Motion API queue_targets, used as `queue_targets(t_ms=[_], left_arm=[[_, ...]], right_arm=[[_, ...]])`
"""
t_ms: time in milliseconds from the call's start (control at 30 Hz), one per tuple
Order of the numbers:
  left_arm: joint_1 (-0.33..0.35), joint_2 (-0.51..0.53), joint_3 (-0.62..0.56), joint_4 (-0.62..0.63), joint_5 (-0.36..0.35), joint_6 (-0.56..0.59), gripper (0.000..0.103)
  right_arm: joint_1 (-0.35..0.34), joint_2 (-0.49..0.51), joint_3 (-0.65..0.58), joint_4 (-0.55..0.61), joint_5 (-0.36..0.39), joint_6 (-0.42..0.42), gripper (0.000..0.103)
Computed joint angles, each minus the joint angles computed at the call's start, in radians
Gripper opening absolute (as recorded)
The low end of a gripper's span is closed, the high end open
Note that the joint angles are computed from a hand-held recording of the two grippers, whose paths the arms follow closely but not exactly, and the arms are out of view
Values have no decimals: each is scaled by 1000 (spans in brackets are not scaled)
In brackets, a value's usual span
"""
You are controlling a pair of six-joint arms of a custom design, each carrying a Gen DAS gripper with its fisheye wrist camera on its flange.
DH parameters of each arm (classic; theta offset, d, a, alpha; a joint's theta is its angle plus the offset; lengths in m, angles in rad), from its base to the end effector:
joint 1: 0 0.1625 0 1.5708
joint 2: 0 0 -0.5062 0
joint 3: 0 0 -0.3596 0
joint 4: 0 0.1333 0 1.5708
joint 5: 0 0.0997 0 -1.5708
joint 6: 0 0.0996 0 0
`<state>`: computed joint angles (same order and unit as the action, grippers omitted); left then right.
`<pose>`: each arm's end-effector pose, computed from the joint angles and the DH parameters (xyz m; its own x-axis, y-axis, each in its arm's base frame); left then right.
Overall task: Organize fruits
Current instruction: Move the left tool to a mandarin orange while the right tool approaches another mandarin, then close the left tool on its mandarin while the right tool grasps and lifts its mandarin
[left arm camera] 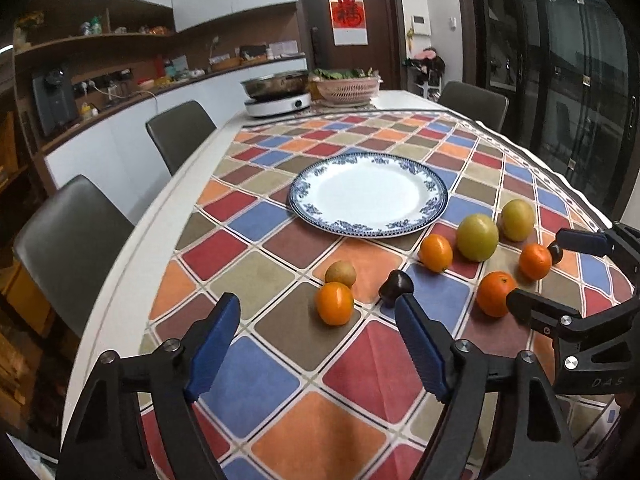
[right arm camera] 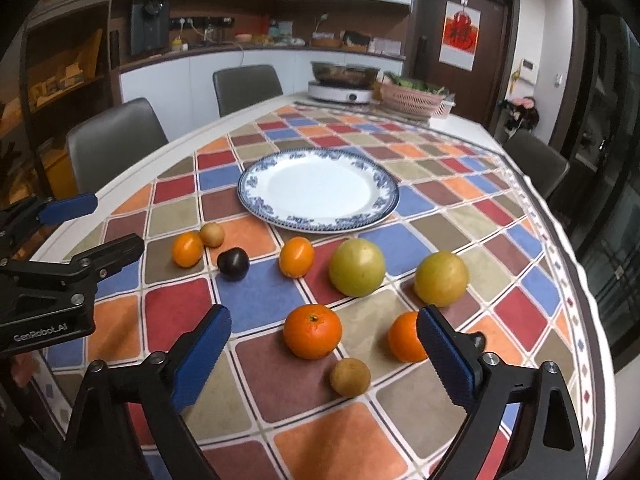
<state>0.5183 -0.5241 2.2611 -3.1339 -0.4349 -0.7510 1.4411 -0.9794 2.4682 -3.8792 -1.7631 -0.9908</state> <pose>-0.2972 -0.4269 0.0026 -0.6367 -0.0086 -0.7710 0.5760 0.6595 -0.4830 0.0550 -0.4622 0.2305 -0.5973 -0.4206 0.6828 -0.7507 0.5929 -0.2914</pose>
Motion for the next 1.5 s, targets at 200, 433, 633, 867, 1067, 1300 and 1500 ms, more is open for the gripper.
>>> queue_targets(t_ms=[200, 433, 633, 867, 1067, 1300, 1500], left_arm=[[62, 11, -29, -59, -78, 90, 66], [106, 18, -49, -83, -136, 146, 50], [137, 12, -73, -59, -179, 157, 43], [156, 21, -93, -79, -201, 196, 38], [165, 27, -103, -75, -196, 200, 30], [159, 28, -98, -80, -193, 186, 30], [142, 17, -83, -82, -194, 168, 30]], right_arm=[[6, 16, -53, 120, -47, 32, 86], [7, 30, -89, 202, -89, 61, 72], [11, 32, -105, 245, -114, 79, 66], [11, 32, -122, 285, -124, 99, 57], [12, 33, -133, 316, -135, 115, 49], [8, 28, -140, 335, -131, 134, 43], [10, 19, -130, 329, -110, 119, 43]])
